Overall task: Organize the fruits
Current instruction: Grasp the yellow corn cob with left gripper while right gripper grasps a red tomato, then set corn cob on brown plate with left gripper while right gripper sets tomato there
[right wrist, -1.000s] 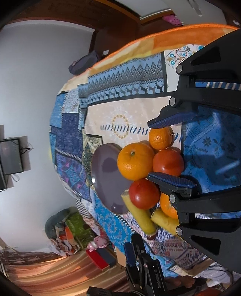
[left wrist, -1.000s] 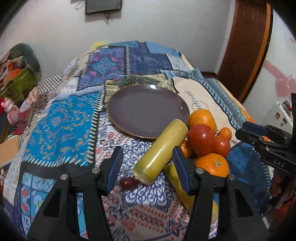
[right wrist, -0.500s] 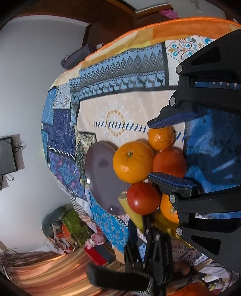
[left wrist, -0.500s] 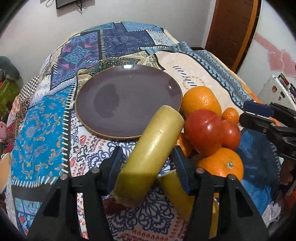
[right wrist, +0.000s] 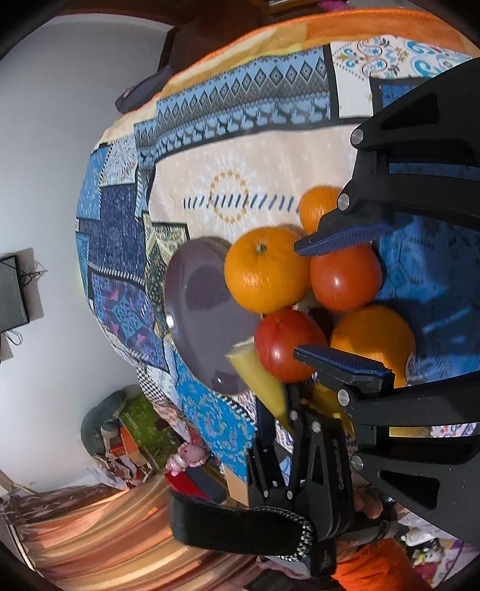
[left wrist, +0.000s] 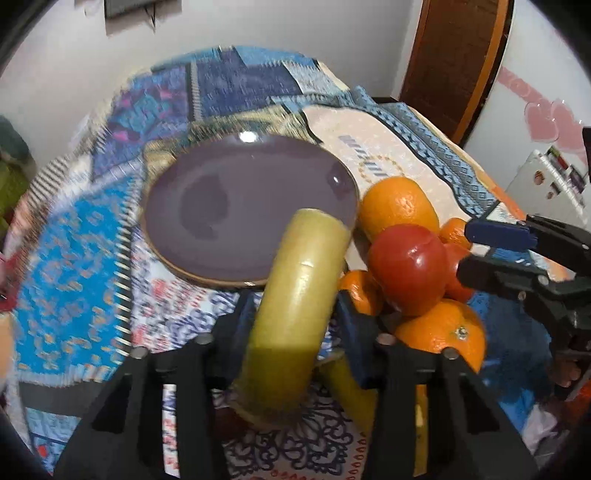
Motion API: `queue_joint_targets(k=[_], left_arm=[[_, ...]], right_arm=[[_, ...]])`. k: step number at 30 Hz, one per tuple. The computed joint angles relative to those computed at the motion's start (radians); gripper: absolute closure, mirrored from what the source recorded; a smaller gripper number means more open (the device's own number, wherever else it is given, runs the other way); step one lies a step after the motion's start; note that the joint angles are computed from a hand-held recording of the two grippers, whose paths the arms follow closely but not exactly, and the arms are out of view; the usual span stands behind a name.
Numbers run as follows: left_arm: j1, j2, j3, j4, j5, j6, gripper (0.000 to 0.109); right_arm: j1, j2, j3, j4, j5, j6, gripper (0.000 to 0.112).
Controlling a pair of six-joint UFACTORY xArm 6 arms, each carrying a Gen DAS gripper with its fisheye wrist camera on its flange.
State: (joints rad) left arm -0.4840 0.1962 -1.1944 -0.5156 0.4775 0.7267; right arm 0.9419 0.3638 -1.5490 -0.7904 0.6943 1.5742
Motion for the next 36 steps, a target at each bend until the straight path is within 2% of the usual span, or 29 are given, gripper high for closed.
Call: queue_joint_targets(k=[2, 5, 8, 11, 14, 19, 23, 28, 32, 36], left_arm=[[0.006, -0.007, 0.005, 0.000, -0.019, -0.003, 0.072], [0.038, 0.006, -0.031, -0.041, 0.043, -0.012, 0.072], [0.053, 0.011, -0.035, -0.052, 0.037, -0.017, 0.072], [0.071, 0.023, -0.057, -0.097, 0.067, -0.012, 0.072], [0.066, 0.025, -0.052, -0.099, 0.052, -0.013, 0.072], [0.050, 0.018, -0.031, -0.051, 0.027, -0.030, 0.072], [0.054, 0.043, -0.046, -0.007, 0.066, -0.074, 0.072], [0.061, 0.052, -0.060, -0.043, 0.073, -0.068, 0.072], [0.061, 0.041, -0.045, -0.045, 0.051, -0.072, 0.072], [0.068, 0.020, -0.033, -0.077, 0.037, -0.052, 0.072]], right_arm=[[0.000, 0.016, -0.020, 0.010, -0.008, -0.015, 0.062], [-0.002, 0.049, -0.059, 0.025, -0.006, -0.040, 0.056], [-0.006, 0.076, -0.093, 0.044, -0.013, -0.069, 0.056], [-0.009, 0.108, -0.135, 0.065, -0.003, -0.093, 0.056], [0.000, 0.137, -0.181, 0.065, 0.031, -0.106, 0.050], [0.021, 0.179, -0.253, 0.070, 0.122, -0.149, 0.050], [0.022, 0.170, -0.239, 0.064, 0.120, -0.129, 0.054], [0.019, 0.190, -0.265, 0.078, 0.128, -0.138, 0.059], [0.028, 0.213, -0.298, 0.057, 0.169, -0.128, 0.067], [0.028, 0.200, -0.276, 0.039, 0.154, -0.103, 0.067]])
